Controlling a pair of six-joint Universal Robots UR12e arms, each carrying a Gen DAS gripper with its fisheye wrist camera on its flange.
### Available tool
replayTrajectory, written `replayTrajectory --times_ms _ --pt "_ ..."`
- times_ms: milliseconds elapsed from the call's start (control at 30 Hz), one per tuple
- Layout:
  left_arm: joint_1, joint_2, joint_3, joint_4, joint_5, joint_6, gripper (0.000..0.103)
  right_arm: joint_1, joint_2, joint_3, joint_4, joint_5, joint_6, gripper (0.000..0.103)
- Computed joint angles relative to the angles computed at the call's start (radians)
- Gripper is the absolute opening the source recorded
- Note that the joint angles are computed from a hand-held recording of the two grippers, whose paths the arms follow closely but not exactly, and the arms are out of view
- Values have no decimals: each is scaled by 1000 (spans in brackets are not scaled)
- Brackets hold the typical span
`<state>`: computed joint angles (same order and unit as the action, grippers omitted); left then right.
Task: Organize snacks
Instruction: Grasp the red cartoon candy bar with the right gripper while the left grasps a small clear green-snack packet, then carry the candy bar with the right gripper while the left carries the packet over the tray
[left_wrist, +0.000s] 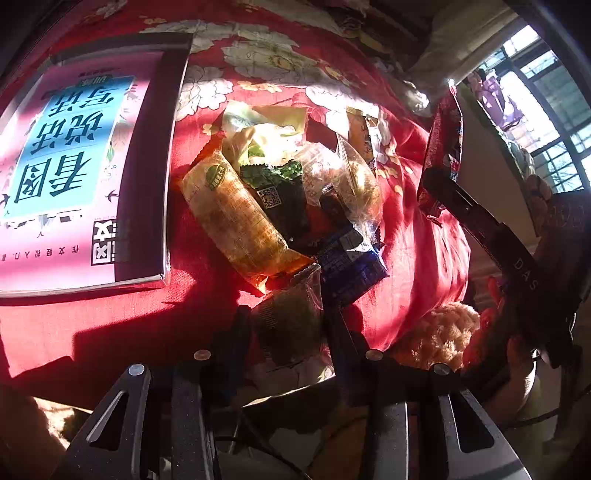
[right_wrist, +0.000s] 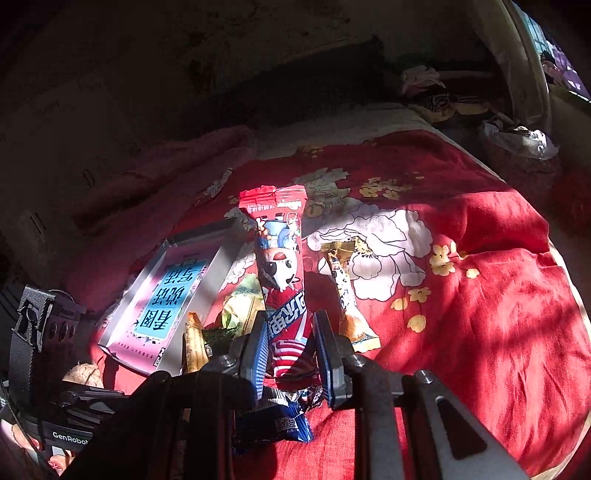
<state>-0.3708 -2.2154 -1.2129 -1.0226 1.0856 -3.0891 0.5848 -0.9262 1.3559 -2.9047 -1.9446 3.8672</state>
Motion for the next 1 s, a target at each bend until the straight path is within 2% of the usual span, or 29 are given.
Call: replayTrajectory --times_ms 100,267,533,1000 --pt "6 10 -12 45 2 -8 42 8 4 -10 0 -5 -6 24" --pt "17 20 -23 86 4 -21 42 14 16 -31 4 32 14 24" --pt "36 27 -29 128 10 -61 42 39 48 -109 71 23 -39 24" --pt "78 48 -70 257 83 -131 42 64 105 -238 148 44 -112 24"
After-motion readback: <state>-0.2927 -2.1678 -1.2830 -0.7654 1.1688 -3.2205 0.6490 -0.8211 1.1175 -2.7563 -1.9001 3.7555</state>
